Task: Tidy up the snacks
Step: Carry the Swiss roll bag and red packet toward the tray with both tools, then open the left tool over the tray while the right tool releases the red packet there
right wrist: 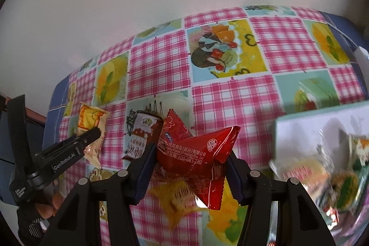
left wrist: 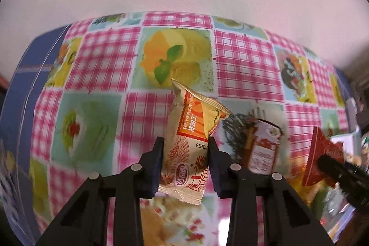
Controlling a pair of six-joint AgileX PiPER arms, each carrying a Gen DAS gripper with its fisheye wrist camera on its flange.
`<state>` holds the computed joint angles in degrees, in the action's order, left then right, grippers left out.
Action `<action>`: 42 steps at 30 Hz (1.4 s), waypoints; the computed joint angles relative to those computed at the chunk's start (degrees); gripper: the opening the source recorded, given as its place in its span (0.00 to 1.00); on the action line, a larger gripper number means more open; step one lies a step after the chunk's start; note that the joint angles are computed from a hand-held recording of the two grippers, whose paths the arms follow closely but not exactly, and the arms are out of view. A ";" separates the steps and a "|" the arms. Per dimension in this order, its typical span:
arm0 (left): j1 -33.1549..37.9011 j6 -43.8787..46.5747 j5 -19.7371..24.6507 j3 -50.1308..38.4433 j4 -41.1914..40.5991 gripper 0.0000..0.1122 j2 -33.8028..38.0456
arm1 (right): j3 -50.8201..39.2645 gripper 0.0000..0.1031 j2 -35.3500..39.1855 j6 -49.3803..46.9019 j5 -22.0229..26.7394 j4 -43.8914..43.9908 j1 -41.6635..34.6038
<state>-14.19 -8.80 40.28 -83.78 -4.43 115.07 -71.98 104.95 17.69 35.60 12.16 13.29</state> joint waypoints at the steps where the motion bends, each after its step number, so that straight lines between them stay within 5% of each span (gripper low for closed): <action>1: -0.35 -1.29 -0.60 1.76 0.10 0.33 -1.40 | 1.41 0.58 -1.52 0.70 -0.28 -0.39 0.09; 14: -15.81 -14.93 -4.21 11.17 -1.11 0.33 -13.48 | 19.14 0.58 -22.27 4.54 0.50 -3.61 -6.98; 23: -30.14 -23.25 -1.54 3.48 1.66 0.34 -10.03 | 28.35 0.58 -32.22 -14.82 3.54 7.74 -26.92; 33: -37.95 -24.95 5.54 -13.29 1.84 0.34 2.44 | 27.02 0.58 -26.80 -35.29 7.25 15.44 -49.62; 42: -39.38 -25.39 9.74 -23.71 1.89 0.34 10.28 | 23.64 0.58 -19.85 -40.24 5.68 16.95 -51.86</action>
<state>-53.57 -34.19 50.02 -107.49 -2.55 125.36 -48.33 85.10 -22.55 41.28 29.11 -38.57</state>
